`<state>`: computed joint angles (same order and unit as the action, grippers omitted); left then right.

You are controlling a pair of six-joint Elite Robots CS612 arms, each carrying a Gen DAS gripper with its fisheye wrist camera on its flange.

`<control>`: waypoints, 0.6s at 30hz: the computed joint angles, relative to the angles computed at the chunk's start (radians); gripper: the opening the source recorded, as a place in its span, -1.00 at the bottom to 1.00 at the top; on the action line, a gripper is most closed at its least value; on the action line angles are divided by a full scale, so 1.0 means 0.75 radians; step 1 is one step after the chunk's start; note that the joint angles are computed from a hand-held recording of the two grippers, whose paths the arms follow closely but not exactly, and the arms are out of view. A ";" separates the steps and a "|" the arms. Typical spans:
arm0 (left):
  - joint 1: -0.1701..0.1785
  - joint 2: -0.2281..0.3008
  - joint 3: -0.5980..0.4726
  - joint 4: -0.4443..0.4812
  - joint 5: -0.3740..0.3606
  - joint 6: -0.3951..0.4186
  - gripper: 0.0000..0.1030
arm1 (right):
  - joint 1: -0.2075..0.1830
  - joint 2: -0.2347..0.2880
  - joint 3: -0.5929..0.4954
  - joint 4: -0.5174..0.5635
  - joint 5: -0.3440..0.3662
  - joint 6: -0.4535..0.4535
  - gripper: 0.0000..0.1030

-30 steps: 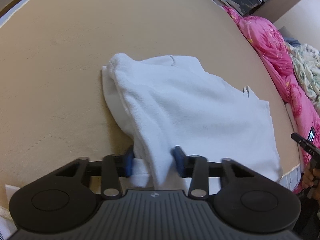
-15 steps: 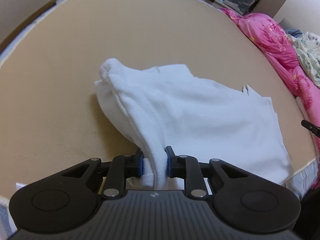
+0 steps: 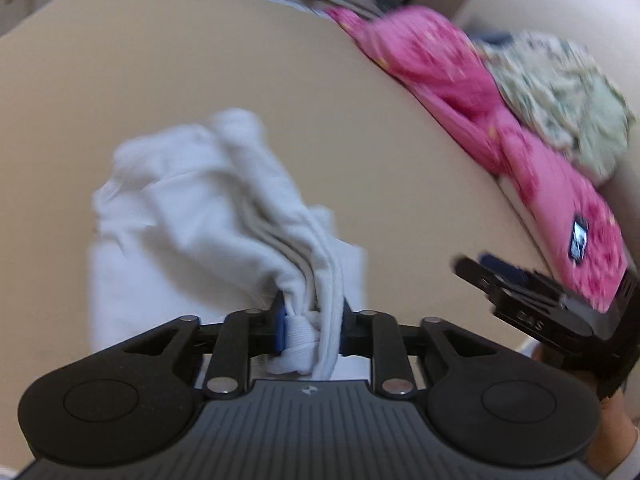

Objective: Fold small clothes

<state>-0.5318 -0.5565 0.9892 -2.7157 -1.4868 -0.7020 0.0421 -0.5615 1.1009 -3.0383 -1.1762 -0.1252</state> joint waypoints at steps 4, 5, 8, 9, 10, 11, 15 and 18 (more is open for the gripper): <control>-0.014 0.032 -0.020 -0.148 -0.079 0.019 -0.26 | -0.005 -0.003 0.004 0.004 -0.017 0.040 0.17; -0.014 0.016 0.017 -0.210 -0.087 0.038 -0.19 | -0.007 -0.004 0.007 0.003 -0.015 0.050 0.17; -0.016 -0.069 0.184 -0.310 -0.019 0.161 -0.17 | -0.008 -0.005 0.008 0.002 -0.012 0.053 0.17; -0.016 -0.102 0.247 -0.325 0.011 0.208 -0.17 | -0.008 -0.005 0.008 0.008 -0.011 0.048 0.17; -0.016 -0.134 0.308 -0.333 0.048 0.259 -0.17 | -0.007 -0.006 0.008 0.015 -0.008 0.043 0.17; -0.017 -0.166 0.371 -0.340 0.089 0.305 -0.17 | -0.006 -0.006 0.006 0.025 -0.002 0.042 0.17; -0.009 -0.252 0.551 -0.371 0.181 0.358 -0.17 | -0.003 -0.004 -0.003 0.064 0.059 0.068 0.16; 0.004 -0.285 0.655 -0.451 0.192 0.341 -0.17 | -0.004 0.001 -0.017 0.115 0.138 0.100 0.13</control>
